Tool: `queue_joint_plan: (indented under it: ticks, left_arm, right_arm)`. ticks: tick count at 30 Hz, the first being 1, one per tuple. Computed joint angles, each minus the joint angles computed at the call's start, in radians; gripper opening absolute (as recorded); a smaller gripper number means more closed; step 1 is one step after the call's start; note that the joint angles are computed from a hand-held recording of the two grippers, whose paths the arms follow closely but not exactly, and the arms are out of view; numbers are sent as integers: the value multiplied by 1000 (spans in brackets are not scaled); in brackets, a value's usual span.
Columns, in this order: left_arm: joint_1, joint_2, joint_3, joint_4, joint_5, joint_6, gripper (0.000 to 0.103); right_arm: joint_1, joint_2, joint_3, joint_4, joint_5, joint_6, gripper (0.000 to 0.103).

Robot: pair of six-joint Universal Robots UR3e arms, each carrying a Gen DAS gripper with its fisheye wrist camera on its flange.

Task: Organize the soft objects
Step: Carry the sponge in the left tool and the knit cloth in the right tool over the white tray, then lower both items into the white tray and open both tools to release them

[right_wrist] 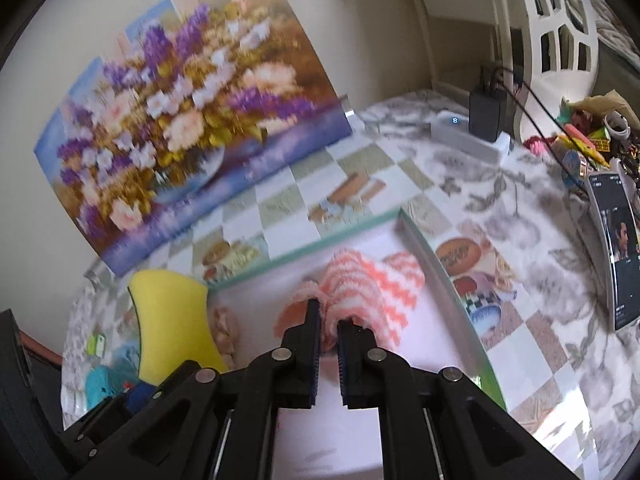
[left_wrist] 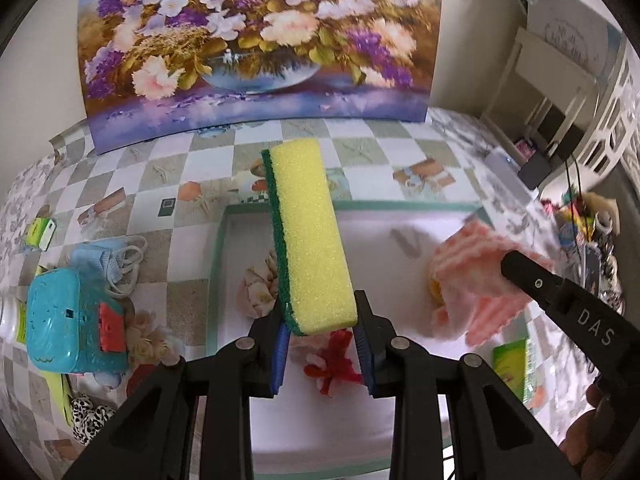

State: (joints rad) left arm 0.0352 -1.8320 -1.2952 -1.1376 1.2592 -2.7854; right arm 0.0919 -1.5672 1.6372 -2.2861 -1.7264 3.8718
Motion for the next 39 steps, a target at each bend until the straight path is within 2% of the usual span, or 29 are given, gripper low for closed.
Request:
queue_joint_plan:
  ticks: [8, 17, 18, 21, 26, 28, 30, 32, 37, 39]
  left_arm:
    - [47, -24, 47, -184, -154, 51, 31]
    - [50, -74, 101, -273, -151, 35, 31]
    - [53, -78, 112, -288, -152, 33, 34]
    - [62, -84, 148, -328, -150, 23, 52]
    - [92, -90, 212, -411, -171, 20, 53]
    - [104, -88, 237, -442, -185, 20, 59]
    - [113, -82, 252, -459, -191, 19, 62]
    - [123, -73, 266, -472, -185, 15, 63]
    - [136, -35, 252, -404, -110, -24, 66]
    - [139, -29, 250, -376, -67, -48, 71]
  right_arm:
    - [-5, 37, -24, 81, 45, -5, 11]
    - [-9, 47, -32, 128, 59, -14, 11]
    - [-7, 50, -36, 132, 58, -15, 11]
    - [-2, 53, -53, 153, 48, -15, 11]
    - [12, 50, -90, 191, 21, -15, 11]
    - [23, 52, -110, 209, 6, -20, 17]
    - [36, 55, -128, 220, -8, -23, 36]
    - [48, 55, -141, 227, -22, -22, 42]
    - [63, 63, -169, 261, -41, -22, 45]
    - [74, 74, -187, 279, -51, -24, 59]
